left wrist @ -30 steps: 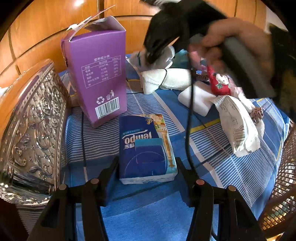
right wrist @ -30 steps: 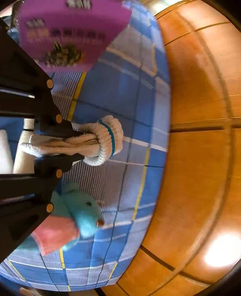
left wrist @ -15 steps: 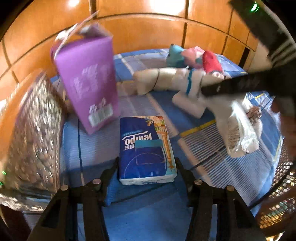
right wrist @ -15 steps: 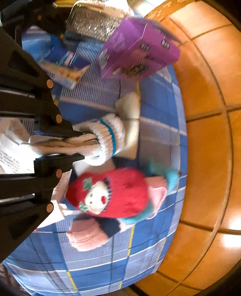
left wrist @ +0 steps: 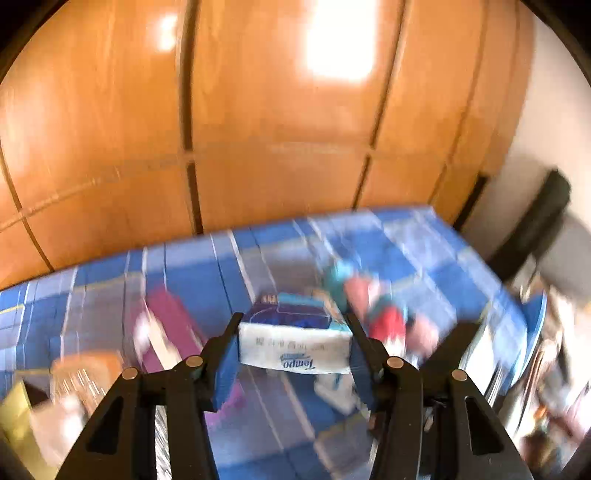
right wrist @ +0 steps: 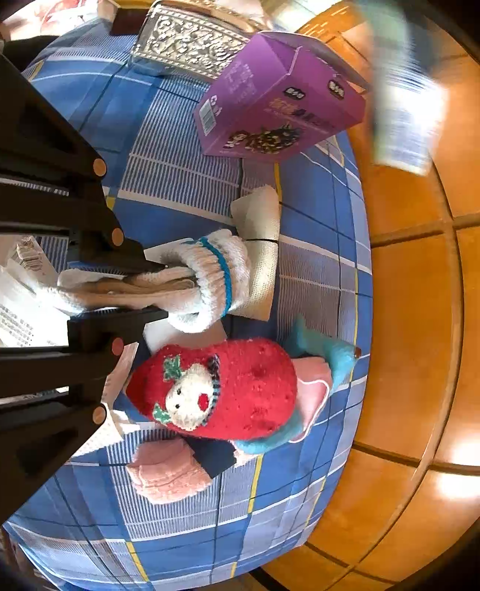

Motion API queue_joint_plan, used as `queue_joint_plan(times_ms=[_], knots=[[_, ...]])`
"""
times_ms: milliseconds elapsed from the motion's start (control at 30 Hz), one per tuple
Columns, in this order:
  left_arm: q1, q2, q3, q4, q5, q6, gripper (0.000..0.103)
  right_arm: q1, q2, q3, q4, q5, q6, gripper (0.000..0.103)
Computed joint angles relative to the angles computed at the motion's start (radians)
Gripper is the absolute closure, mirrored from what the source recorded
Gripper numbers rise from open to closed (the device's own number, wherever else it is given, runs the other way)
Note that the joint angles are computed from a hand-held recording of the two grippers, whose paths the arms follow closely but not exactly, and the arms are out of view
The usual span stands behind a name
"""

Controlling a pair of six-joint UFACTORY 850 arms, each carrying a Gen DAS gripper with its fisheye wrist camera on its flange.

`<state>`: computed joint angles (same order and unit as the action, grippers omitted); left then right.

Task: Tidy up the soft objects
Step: 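Place tissue pack in gold tray with left tool while right tool grasps white sock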

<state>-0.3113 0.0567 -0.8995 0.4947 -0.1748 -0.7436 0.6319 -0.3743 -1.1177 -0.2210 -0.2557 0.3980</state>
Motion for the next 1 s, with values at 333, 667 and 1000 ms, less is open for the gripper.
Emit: queue_joint_plan(times_ms=[333,667,1000], knots=[[0.265,0.056,0.022,0.435,-0.157,-0.459,0.050,0.008,-0.003,-0.001,-0.010,-0.014,-0.006,0.089],[0.627,0.286,0.373,0.463,-0.126,-0.491,0.050,0.028,-0.008,-0.003,-0.173,-0.025,0.130,0.089],[0.576,0.440,0.640,0.463,-0.072,-0.489,0.046,0.044,-0.008,0.006,-0.339,-0.032,0.268,0.089]])
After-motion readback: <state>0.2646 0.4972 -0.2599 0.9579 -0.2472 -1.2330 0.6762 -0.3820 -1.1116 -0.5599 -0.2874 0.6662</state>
